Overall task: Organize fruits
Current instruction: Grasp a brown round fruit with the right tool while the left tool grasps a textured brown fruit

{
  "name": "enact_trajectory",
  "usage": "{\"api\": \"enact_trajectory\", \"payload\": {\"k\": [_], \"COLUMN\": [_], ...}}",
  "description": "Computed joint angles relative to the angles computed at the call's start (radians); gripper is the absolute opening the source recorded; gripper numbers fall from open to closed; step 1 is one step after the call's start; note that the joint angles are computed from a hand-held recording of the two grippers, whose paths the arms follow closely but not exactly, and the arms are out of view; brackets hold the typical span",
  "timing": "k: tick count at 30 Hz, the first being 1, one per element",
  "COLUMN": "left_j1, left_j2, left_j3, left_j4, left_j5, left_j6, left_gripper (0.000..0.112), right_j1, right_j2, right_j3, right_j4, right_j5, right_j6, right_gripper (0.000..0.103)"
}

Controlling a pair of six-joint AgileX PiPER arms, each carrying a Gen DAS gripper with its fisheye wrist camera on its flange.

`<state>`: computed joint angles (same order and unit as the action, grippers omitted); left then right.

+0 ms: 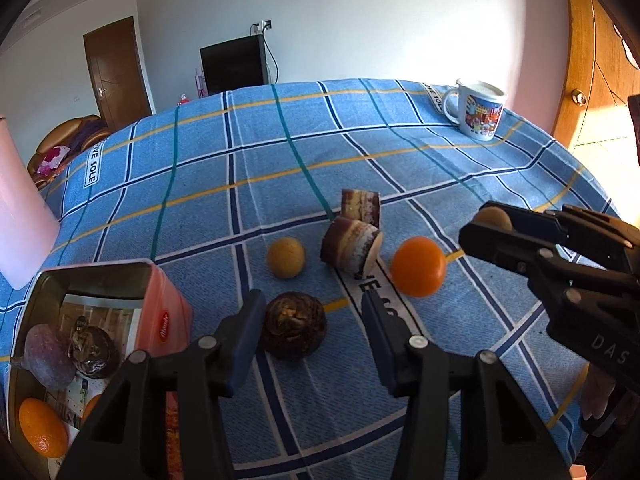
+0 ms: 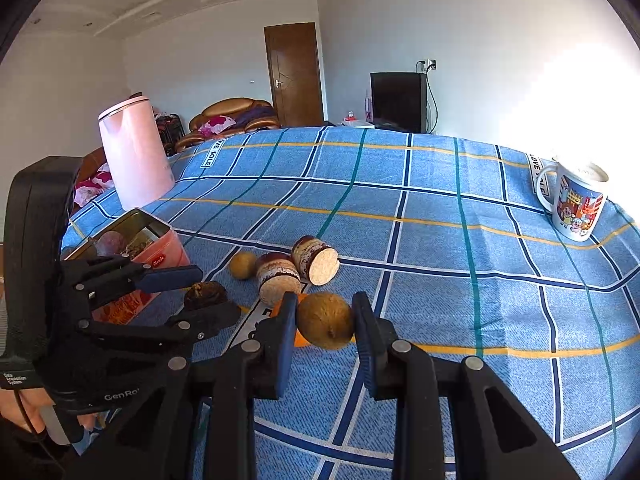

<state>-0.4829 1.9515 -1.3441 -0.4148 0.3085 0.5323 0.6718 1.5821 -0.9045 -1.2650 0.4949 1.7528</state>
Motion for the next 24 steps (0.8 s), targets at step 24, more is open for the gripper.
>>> {"api": "enact_trajectory", "payload": {"k": [24], "left_j1": [0.031], "left_j2": [0.037], "left_j3": [-0.052], "left_j4": [-0.118], "left_j5": [0.086], "left_j6": [0.119], "left_gripper": [0.034], "right_j1": [0.002], "right_j2": [-0.023], "right_j3": [0.036], "right_j4": [-0.091], "right_j5": [-0.013], "right_j6": [0.101], "right_gripper": [0.029]}}
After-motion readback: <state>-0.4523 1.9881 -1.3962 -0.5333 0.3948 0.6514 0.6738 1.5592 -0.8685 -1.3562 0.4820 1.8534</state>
